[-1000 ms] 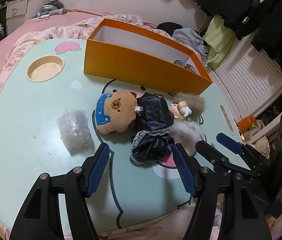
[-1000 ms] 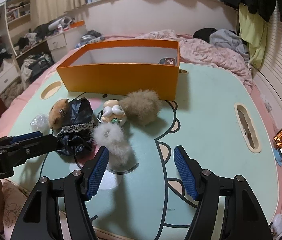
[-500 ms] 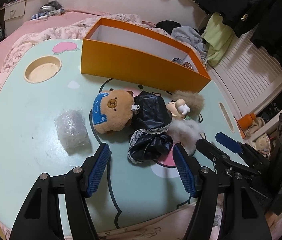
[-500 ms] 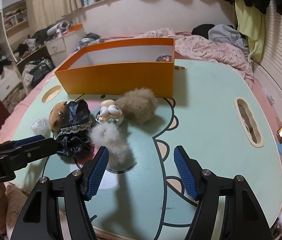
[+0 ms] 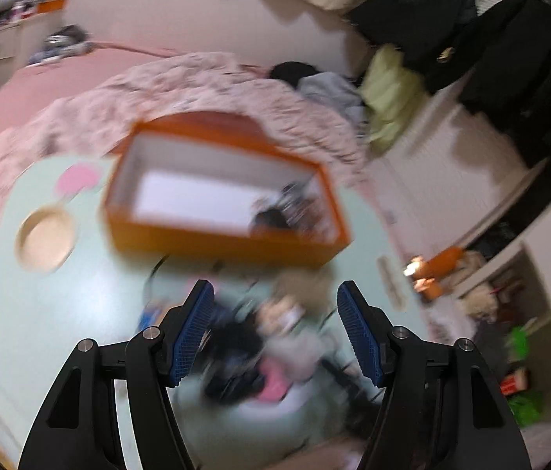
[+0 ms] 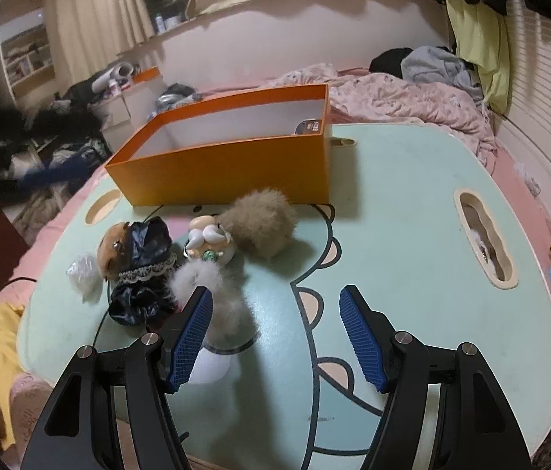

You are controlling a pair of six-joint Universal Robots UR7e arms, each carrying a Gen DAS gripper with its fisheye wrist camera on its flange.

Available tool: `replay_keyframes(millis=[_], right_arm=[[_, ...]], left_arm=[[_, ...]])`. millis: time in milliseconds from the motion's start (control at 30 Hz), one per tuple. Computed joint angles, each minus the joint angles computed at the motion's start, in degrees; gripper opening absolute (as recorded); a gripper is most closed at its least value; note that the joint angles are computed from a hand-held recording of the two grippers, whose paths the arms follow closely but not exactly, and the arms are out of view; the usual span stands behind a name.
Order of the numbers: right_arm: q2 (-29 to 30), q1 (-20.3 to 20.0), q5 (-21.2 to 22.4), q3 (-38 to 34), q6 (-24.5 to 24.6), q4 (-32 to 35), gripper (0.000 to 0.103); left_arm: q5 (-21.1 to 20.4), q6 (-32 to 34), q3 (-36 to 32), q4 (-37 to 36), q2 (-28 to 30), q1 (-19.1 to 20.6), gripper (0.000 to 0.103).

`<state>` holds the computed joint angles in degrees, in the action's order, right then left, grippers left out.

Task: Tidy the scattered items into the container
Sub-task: 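Reach into orange box and grasp black pouch with left tool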

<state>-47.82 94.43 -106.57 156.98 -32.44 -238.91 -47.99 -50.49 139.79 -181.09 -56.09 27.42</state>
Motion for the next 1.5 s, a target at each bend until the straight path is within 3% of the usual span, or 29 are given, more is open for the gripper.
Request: replay_keyframes(millis=[167, 367, 700, 867, 900, 1033, 1133, 1333, 1500], right_arm=[[-1.40, -1.40, 1.55, -0.90, 0.88, 4.12, 0.068], [-2.91, -2.11, 2.33, -2.55, 0.96, 8.62, 0.068], [-4.98, -3.30, 4.10, -3.52, 1.31, 13.24, 0.068], [-5.84, -3.79, 5.12, -3.43, 1.64, 14.31, 0.068], [-5.94, -3.88, 5.28, -3.38, 1.67, 14.36, 0.068], [-5.95, -3.56, 5.05, -3.61, 1.87, 14.65, 0.068], [-5.85, -3.43, 4.89, -3.80, 1.89, 14.72, 0.068], [-5.85, -3.30, 4.64, -3.91, 1.89, 14.80, 0.068], [-5.69, -3.02, 3.81, -4.02, 2.12, 14.62, 0.068]], left_arm=[[-2.06, 3.30, -14.62, 19.88, 2.25, 9.95, 0.065], [-5.75, 4.60, -22.60, 24.95, 7.93, 15.51, 0.055], [-10.06, 8.61, -28.32, 27.63, 14.40, 17.40, 0.056], [-10.88, 10.59, -27.75, 26.68, 14.17, 17.44, 0.055], [-11.05, 10.59, -27.53, 26.86, 13.88, 17.54, 0.049], [-9.94, 11.31, -26.83, 27.33, 13.12, 17.65, 0.047], [-6.64, 11.67, -26.75, 28.43, 13.45, 16.94, 0.043], [-4.03, 13.41, -25.41, 25.10, 13.58, 16.57, 0.042], [-3.87, 15.04, -20.50, 17.15, 10.21, 15.47, 0.042]])
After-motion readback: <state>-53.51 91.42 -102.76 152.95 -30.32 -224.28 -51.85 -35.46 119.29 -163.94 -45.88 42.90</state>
